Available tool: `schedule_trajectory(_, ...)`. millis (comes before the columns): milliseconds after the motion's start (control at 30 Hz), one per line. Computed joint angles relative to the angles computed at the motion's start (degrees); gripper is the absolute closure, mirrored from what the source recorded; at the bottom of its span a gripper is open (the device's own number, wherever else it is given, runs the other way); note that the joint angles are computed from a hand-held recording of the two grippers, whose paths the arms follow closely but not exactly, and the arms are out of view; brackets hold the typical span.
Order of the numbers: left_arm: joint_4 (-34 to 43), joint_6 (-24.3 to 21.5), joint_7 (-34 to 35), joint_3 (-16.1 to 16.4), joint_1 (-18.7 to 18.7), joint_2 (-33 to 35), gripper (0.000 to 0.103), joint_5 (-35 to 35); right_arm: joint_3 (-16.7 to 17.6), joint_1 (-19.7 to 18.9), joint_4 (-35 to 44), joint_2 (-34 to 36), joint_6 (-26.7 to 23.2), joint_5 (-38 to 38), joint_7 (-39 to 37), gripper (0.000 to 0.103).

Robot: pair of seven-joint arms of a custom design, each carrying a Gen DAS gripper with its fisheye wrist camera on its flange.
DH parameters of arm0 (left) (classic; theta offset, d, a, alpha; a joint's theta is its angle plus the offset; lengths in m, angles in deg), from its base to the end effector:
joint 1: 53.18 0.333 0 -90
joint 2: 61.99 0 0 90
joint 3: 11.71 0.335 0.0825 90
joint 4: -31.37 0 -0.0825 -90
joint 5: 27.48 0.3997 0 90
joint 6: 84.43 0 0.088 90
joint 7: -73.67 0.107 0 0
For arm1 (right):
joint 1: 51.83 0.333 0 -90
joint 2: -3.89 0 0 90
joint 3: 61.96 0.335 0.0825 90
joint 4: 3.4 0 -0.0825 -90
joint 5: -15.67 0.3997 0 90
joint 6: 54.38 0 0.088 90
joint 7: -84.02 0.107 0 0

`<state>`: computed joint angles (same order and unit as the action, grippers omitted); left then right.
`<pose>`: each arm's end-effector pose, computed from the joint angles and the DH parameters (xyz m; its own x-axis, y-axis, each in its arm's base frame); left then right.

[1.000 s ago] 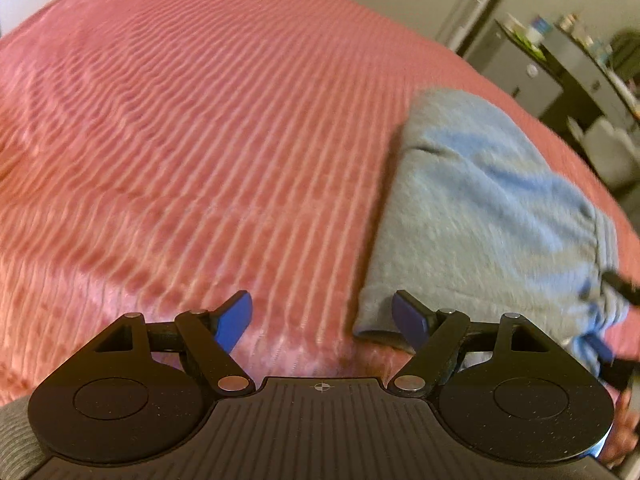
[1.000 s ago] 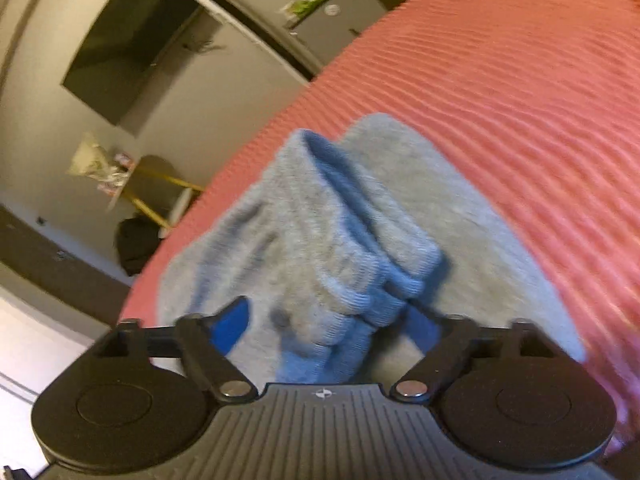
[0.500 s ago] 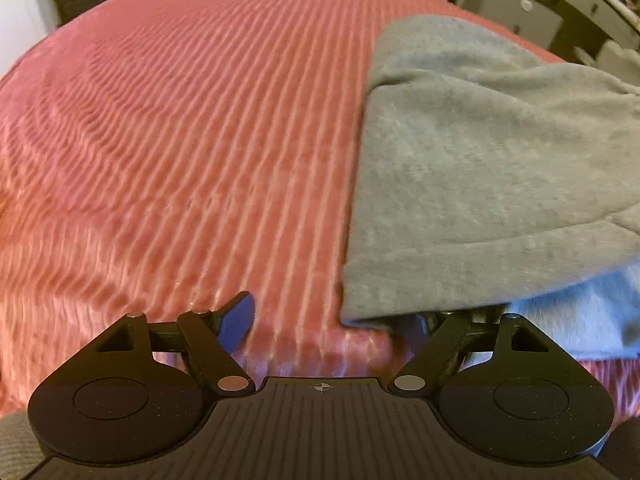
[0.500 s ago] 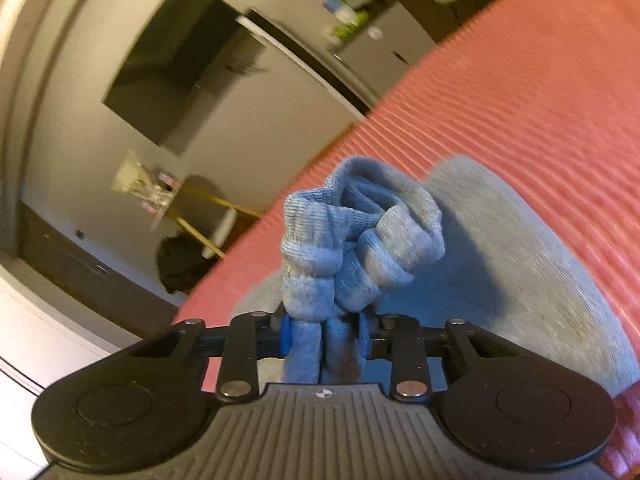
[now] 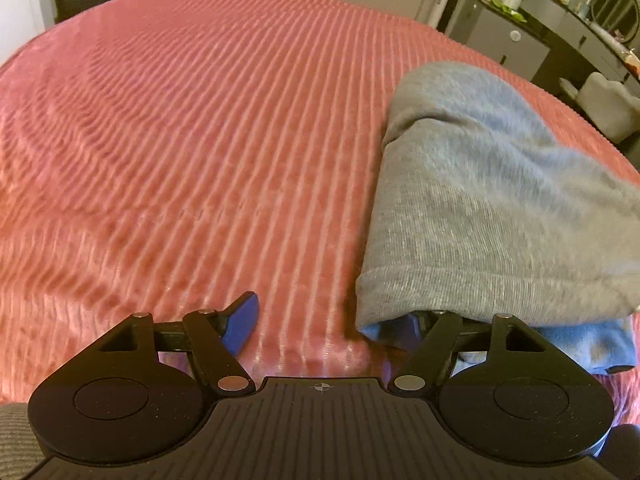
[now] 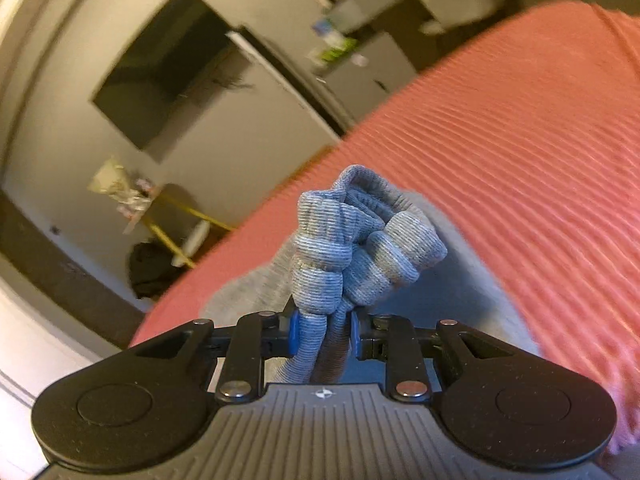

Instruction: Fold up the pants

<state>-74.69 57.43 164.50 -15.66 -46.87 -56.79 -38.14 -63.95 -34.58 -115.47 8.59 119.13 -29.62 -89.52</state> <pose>0.6444 0.0286 0.5439 0.0954 -0.9806 0.1713 -0.8503 -0.1697 -0.4982 0.5948 0.2185 0.5486 -0.2689 -0.7205 -0.6392 -0.4662 0.6780 -0.5682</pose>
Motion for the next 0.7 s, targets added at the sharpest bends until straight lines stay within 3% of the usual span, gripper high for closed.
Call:
schedule_trajectory(100, 0.5, -0.5, -0.2, 0.0, 0.0, 0.4, 0.031, 0.5, 2.2, -1.8, -3.2, 0.4, 0.2, 12.6, -9.2, 0.079)
schedule_trajectory(233, 1.0, -1.2, -0.5, 0.0, 0.1, 0.6, 0.031, 0.0, 3.3, -1.7, -3.9, 1.5, 0.2, 22.8, -17.7, 0.064)
schedule_trajectory(333, 0.9, -1.2, -0.5, 0.0, 0.1, 0.5, 0.031, 0.3, 3.4, -1.1, -2.6, 3.1, 0.5, 27.4, -23.0, 0.047)
schedule_trajectory(400, 0.4, -0.8, -0.5, 0.0, 0.1, 0.3, 0.031, 0.4, 2.0, 0.6, -1.2, 4.1, -0.2, 27.4, -23.0, 0.046)
schedule_trajectory(433, 0.3, -0.7, -0.4, 0.0, 0.1, 0.2, 0.031, 0.2, 1.3, 1.4, -0.6, 4.4, -0.7, 27.1, -23.0, 0.047)
schedule_trajectory(533, -0.3, -0.1, 1.7, -0.2, 0.5, -0.3, 0.039, -2.7, -2.8, 5.4, -0.2, 3.9, -2.5, 19.3, -16.9, 0.075)
schedule_trajectory(633, -1.5, 0.4, 4.6, -0.3, 0.8, -1.5, 0.036, -6.3, -3.6, 5.6, -0.7, 3.1, -0.9, 14.0, -12.0, 0.079)
schedule_trajectory(700, -1.7, -0.8, 8.7, -0.3, 1.0, -2.0, 0.024, -10.3, -4.6, 5.9, -0.7, 2.6, 0.1, 9.4, -7.5, 0.08)
